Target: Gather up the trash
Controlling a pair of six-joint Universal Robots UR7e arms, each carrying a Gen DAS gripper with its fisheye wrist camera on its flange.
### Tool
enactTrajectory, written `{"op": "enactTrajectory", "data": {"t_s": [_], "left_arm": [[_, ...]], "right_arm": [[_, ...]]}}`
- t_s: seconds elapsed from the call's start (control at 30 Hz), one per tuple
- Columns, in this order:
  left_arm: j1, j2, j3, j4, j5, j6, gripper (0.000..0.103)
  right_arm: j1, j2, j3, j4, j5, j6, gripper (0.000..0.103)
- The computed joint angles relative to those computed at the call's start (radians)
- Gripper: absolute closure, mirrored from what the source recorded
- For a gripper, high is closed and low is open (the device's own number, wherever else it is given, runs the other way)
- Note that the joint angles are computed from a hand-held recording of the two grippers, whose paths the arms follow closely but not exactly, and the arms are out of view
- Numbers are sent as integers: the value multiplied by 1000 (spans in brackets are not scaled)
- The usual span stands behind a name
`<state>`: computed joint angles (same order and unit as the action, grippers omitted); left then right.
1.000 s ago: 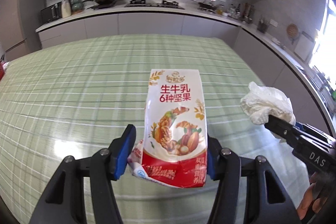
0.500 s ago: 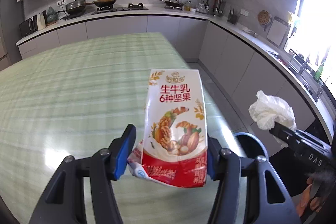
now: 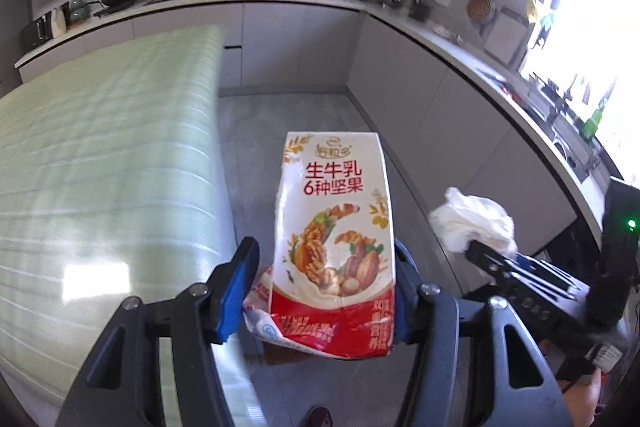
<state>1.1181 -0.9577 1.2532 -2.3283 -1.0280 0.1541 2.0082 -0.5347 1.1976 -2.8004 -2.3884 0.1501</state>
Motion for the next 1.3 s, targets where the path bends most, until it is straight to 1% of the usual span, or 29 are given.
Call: {"op": "enactTrajectory", "data": {"t_s": [0.1,0.17,0.27,0.33,0.4,0.43,0.47,0.5,0.57,0.63,0.7,0.77,0.87,0.93,0.97,1.07,1.2,1.27,1.3], "left_arm": [[-4,21,48,-45,47,-16,44],[0,38,66,-44,66,-54,44],[12,75,65,-63,96,-67,44],[23,102,54,-78,122,-71,44],[28,133,36,-74,139,-87,44],[30,142,35,-81,146,-96,44],[32,153,31,-86,153,-102,44],[38,168,17,-84,156,-104,44],[44,193,-4,-79,163,-109,43],[43,210,-7,-76,170,-121,43],[39,225,-9,-73,175,-125,43],[37,236,-15,-68,178,-128,43],[29,263,-43,-50,189,-127,42],[27,278,-60,-28,200,-129,35],[26,286,-71,-11,213,-137,28],[18,299,-85,5,233,-147,27],[-3,274,-46,-32,232,-138,27],[-18,238,-7,-63,226,-121,27],[-30,202,26,-65,215,-126,27]], "right_arm": [[-36,-18,46,-7,35,7,68],[-61,-9,42,-8,55,-12,68],[-89,9,23,-14,80,-44,68],[-107,20,8,-8,112,-69,68],[-121,38,-18,9,136,-96,62],[-130,48,-33,14,145,-110,56],[-133,50,-34,5,145,-117,42],[-138,53,-36,-10,145,-127,37],[-147,48,-29,-44,159,-146,37],[-148,32,-1,-85,151,-152,37],[-147,4,46,-138,159,-165,37],[-144,-20,79,-157,143,-166,37],[-141,-55,128,-181,140,-157,37],[-137,-66,143,-187,120,-164,37],[-135,-74,155,-188,111,-165,37],[-127,-94,184,-183,85,-157,37],[-102,-122,236,-206,41,-132,37],[-87,-135,257,-196,15,-94,37],[-79,-142,266,-185,8,-73,37]]}}
